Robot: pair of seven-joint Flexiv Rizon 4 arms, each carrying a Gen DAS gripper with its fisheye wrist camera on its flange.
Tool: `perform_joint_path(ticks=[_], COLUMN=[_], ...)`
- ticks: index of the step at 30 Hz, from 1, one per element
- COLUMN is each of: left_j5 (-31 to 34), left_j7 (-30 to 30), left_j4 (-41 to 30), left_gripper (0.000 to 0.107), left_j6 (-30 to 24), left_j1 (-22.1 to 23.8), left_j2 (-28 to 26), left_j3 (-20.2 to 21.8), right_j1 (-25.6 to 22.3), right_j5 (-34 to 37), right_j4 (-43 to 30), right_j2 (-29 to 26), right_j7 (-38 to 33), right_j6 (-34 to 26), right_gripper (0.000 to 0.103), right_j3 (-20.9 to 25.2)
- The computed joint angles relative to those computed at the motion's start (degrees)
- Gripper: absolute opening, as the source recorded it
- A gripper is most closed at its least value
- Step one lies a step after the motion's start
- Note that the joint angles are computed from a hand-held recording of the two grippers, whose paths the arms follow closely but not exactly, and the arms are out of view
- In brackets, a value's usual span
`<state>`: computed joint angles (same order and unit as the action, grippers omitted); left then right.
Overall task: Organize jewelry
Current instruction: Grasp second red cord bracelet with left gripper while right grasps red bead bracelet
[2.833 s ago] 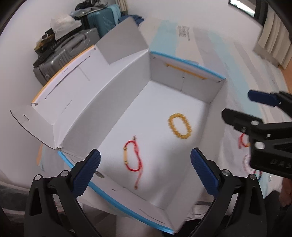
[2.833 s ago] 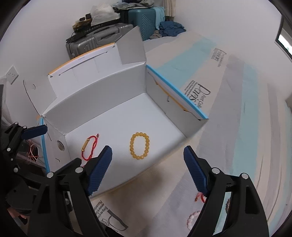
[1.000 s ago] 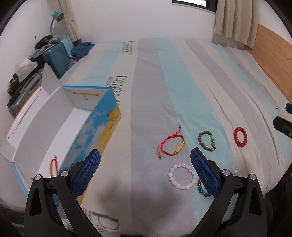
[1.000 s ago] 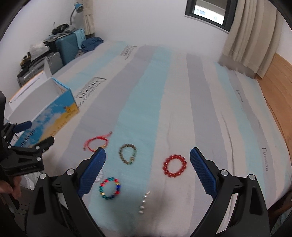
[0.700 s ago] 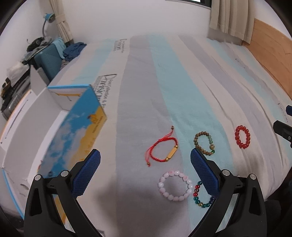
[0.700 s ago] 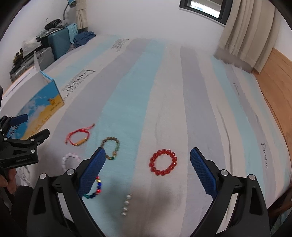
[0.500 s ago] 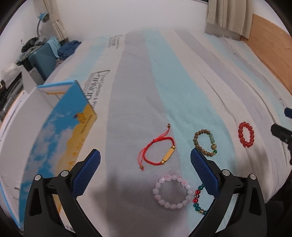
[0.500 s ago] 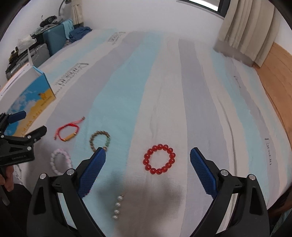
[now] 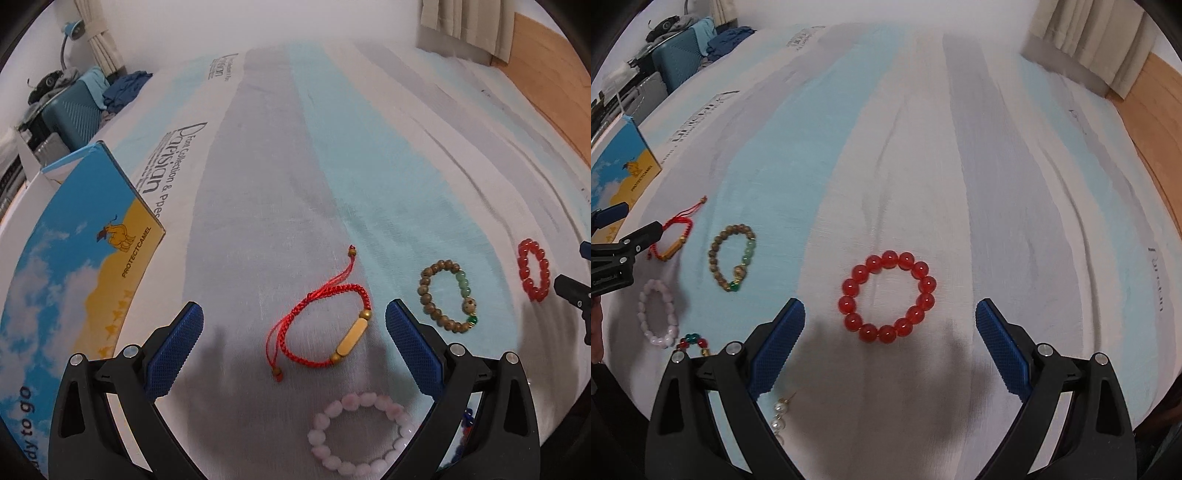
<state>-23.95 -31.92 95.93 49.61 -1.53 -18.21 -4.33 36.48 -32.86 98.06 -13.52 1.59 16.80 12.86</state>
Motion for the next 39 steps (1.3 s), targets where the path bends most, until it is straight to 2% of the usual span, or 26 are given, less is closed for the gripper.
perform_joint_path(ticks=[12, 21, 23, 26, 28, 31, 33, 34, 35, 36, 37, 39], left_j5=[1.48, 0.56, 0.14, -0.07, -0.28, -0.47, -0.64, -0.58, -0.33, -0.04, 0.33, -0.09], left_j7=[0.43, 1.61, 1.64, 1.53, 1.67, 2.77, 3.55, 3.66, 3.74, 3.78, 3.69, 3.91], left_j4=[-0.87, -0.19, -0.05, -2.14, -2.90, -3.10, -3.34, -3.43, -3.67, -3.79, -4.32, -4.84], left_gripper=[0.097, 0.097, 0.096, 0.083, 0.078, 0.061, 0.044, 0.039, 0.028, 0.012, 0.005, 0.004], left_j6=[1.68, 2.37, 1.72, -2.31, -4.25, -5.89, -7.18, -7.73, -8.51, -8.87, -9.72, -11.30], left_j1=[-0.02, 0.41, 0.54, 0.91, 1.08, 1.19, 1.28, 1.21, 1.16, 1.07, 1.01, 1.33], left_j2=[-3.18, -3.80, -3.63, -4.60, -4.81, -4.58, -4.41, -4.32, -4.26, -4.20, -4.34, -4.36], left_j3=[-0.44, -1.02, -1.08, -1.18, -1.19, -1.19, -1.19, -1.10, -0.95, -0.77, -0.63, -0.62], right_j1=[-1.46, -1.88, -2.11, -2.39, -2.41, -2.63, -2.68, -2.70, -2.75, -2.75, -2.68, -2.61], right_j5=[2.17, 3.13, 3.43, 4.05, 4.19, 4.41, 4.84, 5.06, 5.39, 5.44, 5.39, 5.16], right_j4=[2.12, 2.88, 3.26, 3.58, 3.43, 3.88, 3.82, 3.75, 3.62, 3.62, 3.51, 3.35], right_j2=[-1.39, -2.19, -2.09, -1.95, -2.02, -1.59, -1.38, -1.32, -1.28, -1.19, -1.16, -1.06], right_j7=[-0.65, -0.34, -0.37, -0.19, -0.68, -0.84, -0.26, -0.10, -0.15, -0.02, 0.06, 0.13], right_j6=[4.60, 6.68, 7.45, 8.63, 8.76, 10.21, 10.20, 10.07, 9.87, 9.86, 9.68, 9.59], right_gripper=[0.090, 0.090, 0.087, 0.080, 0.067, 0.048, 0.042, 0.035, 0.031, 0.023, 0.014, 0.014], right_j3=[-0.37, -0.87, -0.88, -0.87, -0.83, -0.76, -0.81, -0.79, -0.74, -0.73, -0.70, -0.70])
